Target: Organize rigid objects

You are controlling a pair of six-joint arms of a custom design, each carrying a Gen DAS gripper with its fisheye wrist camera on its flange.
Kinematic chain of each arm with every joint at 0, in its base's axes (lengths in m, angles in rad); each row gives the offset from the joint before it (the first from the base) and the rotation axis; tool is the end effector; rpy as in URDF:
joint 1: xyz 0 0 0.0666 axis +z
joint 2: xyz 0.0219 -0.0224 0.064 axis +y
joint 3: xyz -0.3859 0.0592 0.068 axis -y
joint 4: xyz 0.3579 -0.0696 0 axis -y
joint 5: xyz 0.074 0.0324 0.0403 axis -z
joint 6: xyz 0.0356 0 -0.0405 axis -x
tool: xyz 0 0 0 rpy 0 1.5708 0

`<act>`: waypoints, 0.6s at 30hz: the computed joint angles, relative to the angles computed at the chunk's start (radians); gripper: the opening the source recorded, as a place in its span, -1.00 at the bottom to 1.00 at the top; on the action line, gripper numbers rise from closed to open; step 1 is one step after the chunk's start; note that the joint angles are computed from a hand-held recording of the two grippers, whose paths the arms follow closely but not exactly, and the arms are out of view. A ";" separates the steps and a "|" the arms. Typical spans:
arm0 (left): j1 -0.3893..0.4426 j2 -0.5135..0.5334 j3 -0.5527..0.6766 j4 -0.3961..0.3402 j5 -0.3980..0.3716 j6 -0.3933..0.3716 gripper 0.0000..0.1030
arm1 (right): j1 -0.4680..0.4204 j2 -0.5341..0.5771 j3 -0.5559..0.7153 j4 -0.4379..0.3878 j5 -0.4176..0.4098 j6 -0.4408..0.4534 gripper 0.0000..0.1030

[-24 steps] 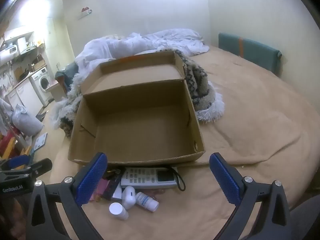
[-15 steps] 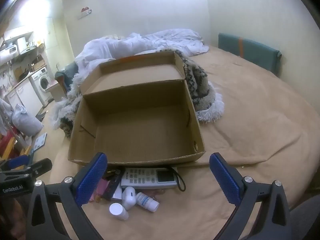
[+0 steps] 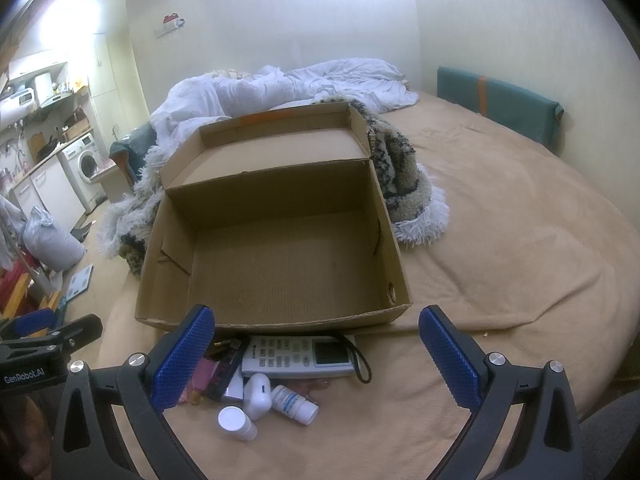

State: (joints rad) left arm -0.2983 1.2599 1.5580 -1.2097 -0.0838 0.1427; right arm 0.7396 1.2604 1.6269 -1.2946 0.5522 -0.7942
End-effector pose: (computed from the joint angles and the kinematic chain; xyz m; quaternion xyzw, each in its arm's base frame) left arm 0.3617 -0.1085 0.5373 0.0600 0.9435 -0.0321 0.3242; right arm 0.2827 0.2321 0.5635 0.1110 0.9102 0.0246 0.3983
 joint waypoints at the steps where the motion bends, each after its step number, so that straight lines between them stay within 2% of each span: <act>1: 0.000 -0.001 -0.001 0.000 0.001 -0.001 1.00 | 0.000 0.000 0.000 0.000 0.000 0.001 1.00; 18: 0.005 -0.013 -0.001 0.008 0.014 0.008 1.00 | 0.004 -0.014 -0.010 0.007 0.035 0.009 1.00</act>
